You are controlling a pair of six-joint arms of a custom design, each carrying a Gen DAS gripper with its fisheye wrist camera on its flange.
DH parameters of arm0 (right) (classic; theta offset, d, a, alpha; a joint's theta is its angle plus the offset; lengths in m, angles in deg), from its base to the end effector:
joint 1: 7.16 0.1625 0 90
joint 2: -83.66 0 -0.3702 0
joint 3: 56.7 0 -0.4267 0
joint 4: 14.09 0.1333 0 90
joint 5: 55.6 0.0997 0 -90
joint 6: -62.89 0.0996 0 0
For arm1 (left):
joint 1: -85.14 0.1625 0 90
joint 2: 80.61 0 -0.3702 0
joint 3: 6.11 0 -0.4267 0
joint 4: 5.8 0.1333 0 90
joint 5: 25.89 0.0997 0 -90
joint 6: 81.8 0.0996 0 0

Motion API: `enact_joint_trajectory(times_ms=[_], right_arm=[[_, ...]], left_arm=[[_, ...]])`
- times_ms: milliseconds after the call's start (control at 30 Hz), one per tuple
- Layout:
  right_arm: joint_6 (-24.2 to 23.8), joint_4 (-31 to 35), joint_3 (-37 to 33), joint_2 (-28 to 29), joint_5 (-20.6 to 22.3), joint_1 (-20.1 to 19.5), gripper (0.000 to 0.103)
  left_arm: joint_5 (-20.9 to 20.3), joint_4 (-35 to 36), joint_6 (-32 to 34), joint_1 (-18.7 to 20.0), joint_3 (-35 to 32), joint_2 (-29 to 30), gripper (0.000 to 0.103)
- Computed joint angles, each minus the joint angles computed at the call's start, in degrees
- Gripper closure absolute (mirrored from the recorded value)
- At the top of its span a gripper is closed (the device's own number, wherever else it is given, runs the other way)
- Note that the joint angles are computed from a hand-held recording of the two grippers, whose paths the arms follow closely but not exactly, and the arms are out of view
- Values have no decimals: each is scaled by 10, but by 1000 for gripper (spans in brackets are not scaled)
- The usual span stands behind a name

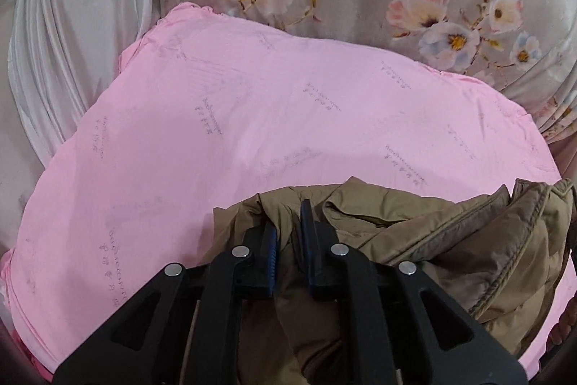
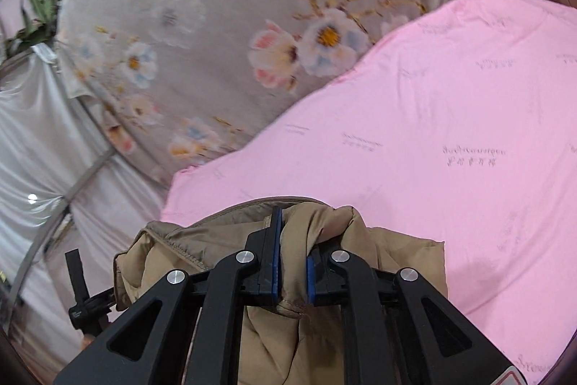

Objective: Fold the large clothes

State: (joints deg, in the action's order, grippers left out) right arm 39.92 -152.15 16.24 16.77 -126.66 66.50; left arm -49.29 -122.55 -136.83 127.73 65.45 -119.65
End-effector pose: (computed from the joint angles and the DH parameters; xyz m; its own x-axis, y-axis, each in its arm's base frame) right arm -0.0399 -0.7248 0.4547 -0.9735 -0.2252 0.0391 -0.1856 0.6790 -0.7103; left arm -0.3946 -0.6680 0.1169 -0.7153 -0.3484 -0.6057 0.2552 0.6767 -0.6906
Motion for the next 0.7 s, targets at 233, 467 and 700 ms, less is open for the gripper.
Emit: enact_joint_trajectory(times_ms=[233, 467, 700], right_arm=[[69, 85, -50, 36, 95, -39, 86], [67, 104, -19, -24, 165, -56, 41], [-23, -23, 48, -82, 9, 5, 45]], left_arm=[[-34, -127, 51, 33, 33, 6, 77], [69, -166, 67, -18, 103, -49, 28], [67, -137, 101, -46, 82, -44, 28]])
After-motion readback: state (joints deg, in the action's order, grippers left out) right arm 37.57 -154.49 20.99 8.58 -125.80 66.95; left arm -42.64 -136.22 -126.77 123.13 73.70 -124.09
